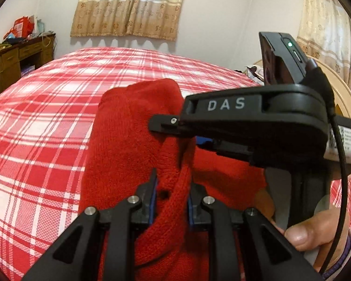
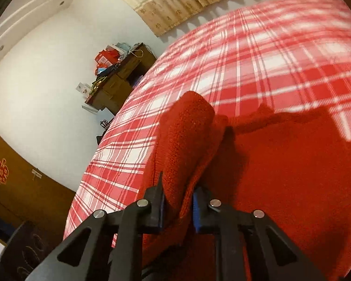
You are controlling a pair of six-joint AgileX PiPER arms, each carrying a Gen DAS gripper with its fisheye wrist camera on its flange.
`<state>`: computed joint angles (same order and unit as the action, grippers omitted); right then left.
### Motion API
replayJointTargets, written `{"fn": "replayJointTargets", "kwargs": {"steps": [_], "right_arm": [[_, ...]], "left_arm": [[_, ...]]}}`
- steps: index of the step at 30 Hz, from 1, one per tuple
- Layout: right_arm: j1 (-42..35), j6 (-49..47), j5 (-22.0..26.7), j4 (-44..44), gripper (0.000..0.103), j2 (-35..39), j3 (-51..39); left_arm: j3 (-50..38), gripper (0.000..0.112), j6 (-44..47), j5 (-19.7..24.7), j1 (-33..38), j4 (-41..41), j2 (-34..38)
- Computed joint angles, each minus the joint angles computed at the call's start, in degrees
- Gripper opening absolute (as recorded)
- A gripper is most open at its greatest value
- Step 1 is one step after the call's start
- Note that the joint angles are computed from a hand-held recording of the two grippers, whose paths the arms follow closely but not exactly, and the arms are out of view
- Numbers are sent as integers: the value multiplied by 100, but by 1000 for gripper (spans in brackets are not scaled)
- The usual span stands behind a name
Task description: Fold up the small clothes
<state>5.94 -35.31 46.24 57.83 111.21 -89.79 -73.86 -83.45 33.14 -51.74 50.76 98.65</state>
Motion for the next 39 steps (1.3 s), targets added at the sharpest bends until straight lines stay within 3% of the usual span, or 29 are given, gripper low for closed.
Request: {"fn": "replayJointTargets", "kwargs": {"steps": [6, 15, 23, 26, 29, 30, 33, 36, 38, 39], "right_arm": [[-467, -39, 241, -384, 18, -291, -48], [-1456, -280, 560, -565, 17, -370, 197], [-1794, -610, 460, -369, 18, 83, 597], [-1919, -645, 599, -134, 20, 131, 623], [-2125, -734, 744, 22, 31, -64, 832], [-2243, -801, 809, 143, 31, -216, 993], [-2682, -1274, 843, 561, 31, -970, 1803], [-2948, -1639, 897, 561, 35, -1762, 2518], [-3050, -1836, 963, 544, 53, -2180, 2902], [-3063, -1952, 969, 509, 56, -2424, 3133]], "left_arm": [[-643, 21, 384, 220, -284, -141, 261], [-2531, 20, 1787, 685, -675, -1122, 1434], [-3240, 21, 2506, 1149, -761, -1843, 2085], [-3240, 24, 2484, 1306, -875, -1637, 2107], [-2926, 39, 2549, 1220, -866, -1815, 1806], [-2655, 50, 2546, 1104, -870, -1883, 1599], [-1785, 69, 2087, 760, -1030, -1525, 992], [-781, 75, 1194, 803, -1336, -741, 279], [-89, 75, 725, 787, -1473, -462, -232], [166, 75, 539, 843, -1513, -346, -424]]}}
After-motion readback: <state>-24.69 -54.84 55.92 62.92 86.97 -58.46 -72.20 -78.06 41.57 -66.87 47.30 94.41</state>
